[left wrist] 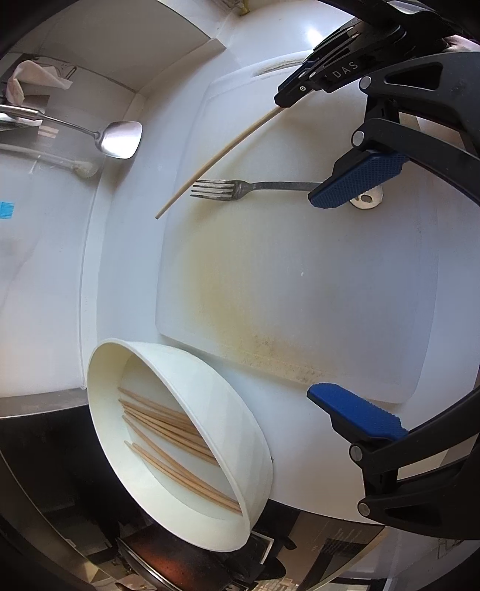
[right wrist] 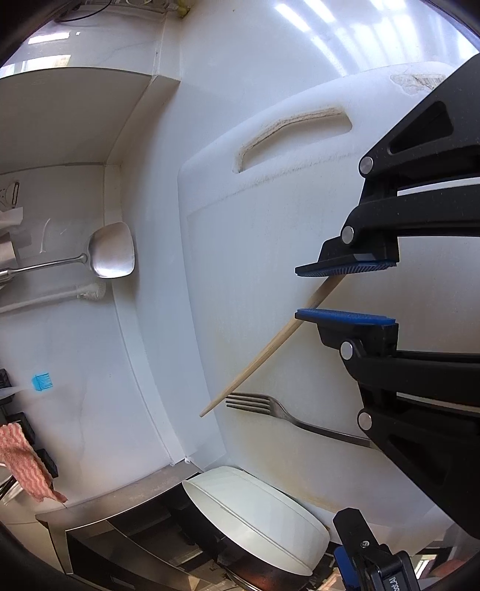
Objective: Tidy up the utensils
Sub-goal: 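Close the right tool on the wooden chopstick and lift it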
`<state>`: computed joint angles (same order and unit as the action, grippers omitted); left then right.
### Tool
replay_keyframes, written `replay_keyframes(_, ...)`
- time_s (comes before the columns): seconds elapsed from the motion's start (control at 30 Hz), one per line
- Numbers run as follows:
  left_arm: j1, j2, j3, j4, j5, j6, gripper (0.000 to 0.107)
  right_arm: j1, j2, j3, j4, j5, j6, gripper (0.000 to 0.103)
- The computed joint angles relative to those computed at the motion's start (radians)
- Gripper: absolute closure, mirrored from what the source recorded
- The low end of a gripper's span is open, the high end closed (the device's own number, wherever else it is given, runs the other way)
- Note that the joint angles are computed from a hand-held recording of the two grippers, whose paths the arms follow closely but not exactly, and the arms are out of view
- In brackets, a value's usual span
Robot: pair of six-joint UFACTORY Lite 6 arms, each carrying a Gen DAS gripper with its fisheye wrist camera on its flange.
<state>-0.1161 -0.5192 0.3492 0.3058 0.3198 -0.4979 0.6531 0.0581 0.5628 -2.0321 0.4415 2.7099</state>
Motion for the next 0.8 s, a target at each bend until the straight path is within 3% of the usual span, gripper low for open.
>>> replay_keyframes(0.4,-0.155,0.243,0.084,0.327,-0.118,-0.424,0.013,-0.101,-0.13,-0.099,0.098,-0.087,-0.175,0.086)
replay_keyframes(0.63,-0.208,0.36,0.138,0.655,-0.142,-0.795,0.013,-0.173,-0.159,-0.095,-0.087,-0.167,-0.119,0.077)
replay_keyframes(0.8,-0.237,0.397,0.144,0.89,-0.131,-1.074,0.013,-0.244,-0.081,-0.035,-0.447,-0.248,0.1,0.077)
